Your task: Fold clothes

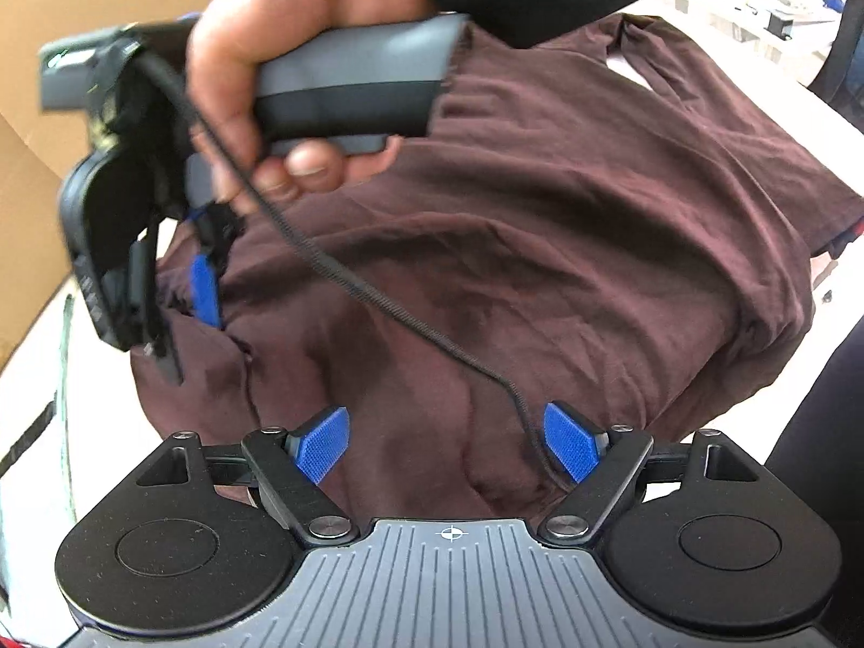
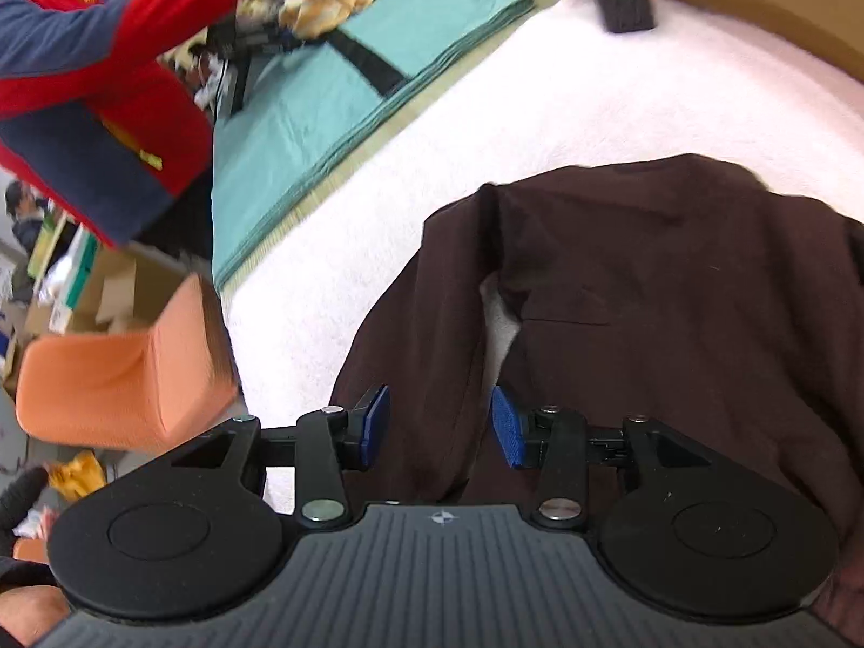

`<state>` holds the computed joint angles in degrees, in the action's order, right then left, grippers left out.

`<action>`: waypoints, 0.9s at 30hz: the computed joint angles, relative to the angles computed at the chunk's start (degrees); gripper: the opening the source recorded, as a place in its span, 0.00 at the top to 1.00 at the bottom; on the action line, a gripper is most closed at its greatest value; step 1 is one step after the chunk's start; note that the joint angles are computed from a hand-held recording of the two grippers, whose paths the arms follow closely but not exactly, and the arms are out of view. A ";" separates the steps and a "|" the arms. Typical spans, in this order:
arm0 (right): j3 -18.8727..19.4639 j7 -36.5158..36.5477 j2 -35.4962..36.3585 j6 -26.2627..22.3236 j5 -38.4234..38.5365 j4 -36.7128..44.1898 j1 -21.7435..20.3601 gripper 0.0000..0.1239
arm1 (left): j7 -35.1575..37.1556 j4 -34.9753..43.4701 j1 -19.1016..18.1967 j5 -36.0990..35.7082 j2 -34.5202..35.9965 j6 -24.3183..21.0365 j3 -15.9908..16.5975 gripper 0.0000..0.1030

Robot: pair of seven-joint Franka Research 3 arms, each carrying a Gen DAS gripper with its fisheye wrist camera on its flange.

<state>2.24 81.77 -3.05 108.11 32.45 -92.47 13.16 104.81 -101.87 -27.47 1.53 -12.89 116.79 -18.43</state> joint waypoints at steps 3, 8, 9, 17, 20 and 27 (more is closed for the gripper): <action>0.00 -0.87 3.02 -3.82 2.63 3.43 0.09 0.77 | 0.29 0.44 -0.08 -0.08 1.02 -0.22 -0.14 0.14; 0.18 2.06 7.42 -6.66 11.96 8.06 -1.09 0.95 | 0.03 1.59 -0.05 -0.79 1.98 -1.26 -0.20 0.14; 0.24 3.23 8.02 -5.55 15.64 8.06 -1.53 0.96 | -0.08 1.73 -0.05 -0.91 2.10 -1.52 -0.22 0.14; 1.77 8.89 10.63 10.80 34.45 6.84 -2.94 0.95 | -2.36 2.96 0.24 -1.14 3.20 -4.10 -0.33 0.13; 1.94 11.57 13.43 10.91 30.23 11.03 -3.08 0.82 | -3.06 3.18 0.55 -1.06 3.32 -4.75 -0.16 0.13; 1.40 8.75 8.76 1.10 13.49 10.40 -4.08 0.60 | -3.19 4.52 1.60 -0.56 3.65 -6.34 0.48 0.13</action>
<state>3.64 90.52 5.71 109.21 45.94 -82.07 9.08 101.62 -97.35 -25.86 0.97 -9.24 110.45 -17.96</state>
